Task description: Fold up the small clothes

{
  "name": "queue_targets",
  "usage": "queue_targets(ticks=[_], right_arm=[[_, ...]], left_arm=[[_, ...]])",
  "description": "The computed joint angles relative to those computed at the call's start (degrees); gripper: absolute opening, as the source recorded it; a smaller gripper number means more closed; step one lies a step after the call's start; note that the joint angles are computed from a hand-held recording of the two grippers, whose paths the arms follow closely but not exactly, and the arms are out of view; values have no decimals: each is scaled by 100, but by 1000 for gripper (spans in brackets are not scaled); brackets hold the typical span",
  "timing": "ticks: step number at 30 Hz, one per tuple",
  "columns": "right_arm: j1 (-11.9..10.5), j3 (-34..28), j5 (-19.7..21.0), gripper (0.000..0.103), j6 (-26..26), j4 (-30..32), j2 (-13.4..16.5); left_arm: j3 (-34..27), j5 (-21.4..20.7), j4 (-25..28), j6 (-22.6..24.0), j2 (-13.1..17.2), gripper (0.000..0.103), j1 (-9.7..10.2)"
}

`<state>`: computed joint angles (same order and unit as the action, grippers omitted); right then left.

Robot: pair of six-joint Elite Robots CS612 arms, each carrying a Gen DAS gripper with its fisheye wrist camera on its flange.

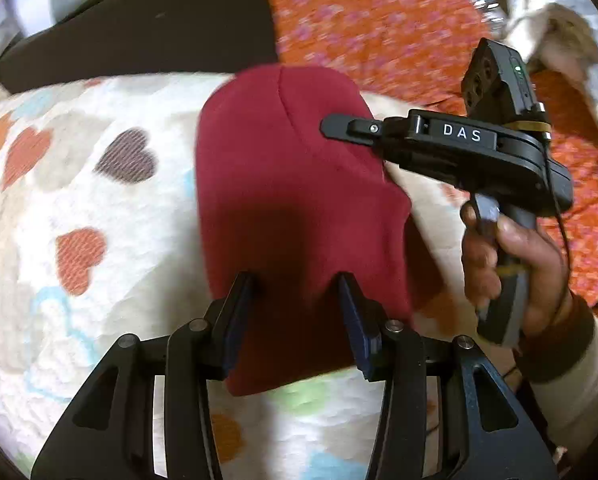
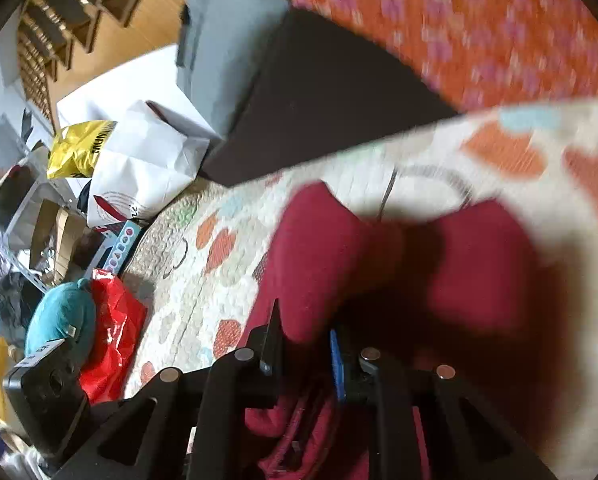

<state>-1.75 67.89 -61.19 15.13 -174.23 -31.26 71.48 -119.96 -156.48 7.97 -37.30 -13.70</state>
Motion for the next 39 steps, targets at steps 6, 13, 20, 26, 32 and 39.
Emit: queue_targets(ticks=[6, 13, 20, 26, 32, 39], right_arm=[[-85, 269, -1256, 17, -647, 537, -321], [-48, -94, -1863, 26, -668, 1334, -74], [-86, 824, -1215, 32, -735, 743, -797], [150, 1059, -1909, 29, -1276, 1597, -830], [8, 1515, -1367, 29, -607, 1185, -961], [-6, 1885, -1468, 46, -106, 243, -1127]], left_arm=[[105, 172, -128, 279, -47, 43, -146], [42, 665, 59, 490, 89, 43, -276], [-118, 780, -511, -14, 212, 43, -252], [-279, 1129, -355, 13, 360, 48, -367], [-70, 1341, -616, 180, 285, 52, -417], [91, 1502, -1091, 38, 219, 52, -427]])
